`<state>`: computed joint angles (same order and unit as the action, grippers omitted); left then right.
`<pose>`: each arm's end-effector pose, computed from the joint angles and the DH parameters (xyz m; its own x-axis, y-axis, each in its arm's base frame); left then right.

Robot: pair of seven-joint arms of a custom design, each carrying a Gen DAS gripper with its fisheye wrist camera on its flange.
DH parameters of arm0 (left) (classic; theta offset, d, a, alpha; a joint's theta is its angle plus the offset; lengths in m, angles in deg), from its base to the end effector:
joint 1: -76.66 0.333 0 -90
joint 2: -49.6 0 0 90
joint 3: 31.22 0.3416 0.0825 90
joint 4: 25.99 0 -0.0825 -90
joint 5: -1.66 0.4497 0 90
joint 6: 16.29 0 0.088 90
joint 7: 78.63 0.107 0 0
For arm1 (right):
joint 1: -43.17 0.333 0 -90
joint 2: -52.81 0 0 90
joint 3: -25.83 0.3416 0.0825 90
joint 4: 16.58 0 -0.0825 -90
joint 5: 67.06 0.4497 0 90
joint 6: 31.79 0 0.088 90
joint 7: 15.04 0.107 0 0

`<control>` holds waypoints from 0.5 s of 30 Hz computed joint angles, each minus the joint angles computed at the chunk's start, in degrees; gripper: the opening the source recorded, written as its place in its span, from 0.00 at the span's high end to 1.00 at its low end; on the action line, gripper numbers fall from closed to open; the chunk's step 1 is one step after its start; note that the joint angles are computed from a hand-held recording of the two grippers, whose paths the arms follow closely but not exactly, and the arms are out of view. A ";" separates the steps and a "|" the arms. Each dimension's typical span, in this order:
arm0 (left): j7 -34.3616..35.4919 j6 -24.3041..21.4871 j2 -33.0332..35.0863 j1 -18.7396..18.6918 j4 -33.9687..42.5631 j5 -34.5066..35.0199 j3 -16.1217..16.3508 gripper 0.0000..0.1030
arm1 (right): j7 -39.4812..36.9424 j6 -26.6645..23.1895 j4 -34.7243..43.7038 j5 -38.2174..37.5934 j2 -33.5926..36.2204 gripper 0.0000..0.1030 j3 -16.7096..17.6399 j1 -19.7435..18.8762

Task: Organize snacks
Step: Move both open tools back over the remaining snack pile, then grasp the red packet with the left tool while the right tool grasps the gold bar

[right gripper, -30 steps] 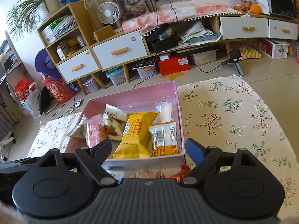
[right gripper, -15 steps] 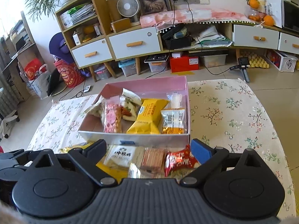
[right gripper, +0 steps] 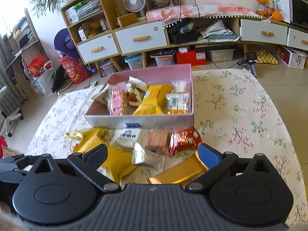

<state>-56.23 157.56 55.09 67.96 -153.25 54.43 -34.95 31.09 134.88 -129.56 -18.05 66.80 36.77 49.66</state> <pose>0.5899 -0.1916 0.3761 0.0318 -0.9917 0.1244 -0.7254 -0.1085 -0.6797 0.6784 0.1575 0.3979 0.3504 -0.9099 -0.2220 -0.7206 -0.1105 -0.6845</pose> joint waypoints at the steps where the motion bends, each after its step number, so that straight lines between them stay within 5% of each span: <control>1: -1.39 0.24 -0.28 -0.10 -0.40 1.65 0.51 0.02 | -0.95 0.29 -0.44 0.44 -0.14 0.02 0.30 -0.16; 10: -12.09 1.11 -1.52 2.57 -2.64 14.64 0.94 0.02 | -11.17 3.42 -2.64 7.16 -0.37 0.02 2.55 -1.28; 15: -26.31 0.61 0.34 3.23 -0.24 30.19 1.11 0.02 | -10.01 4.74 -3.04 4.14 0.51 0.01 1.18 0.60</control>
<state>-82.54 158.17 55.43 71.20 -153.49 84.62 -33.84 21.08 139.62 -132.61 -13.91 67.31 37.95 50.26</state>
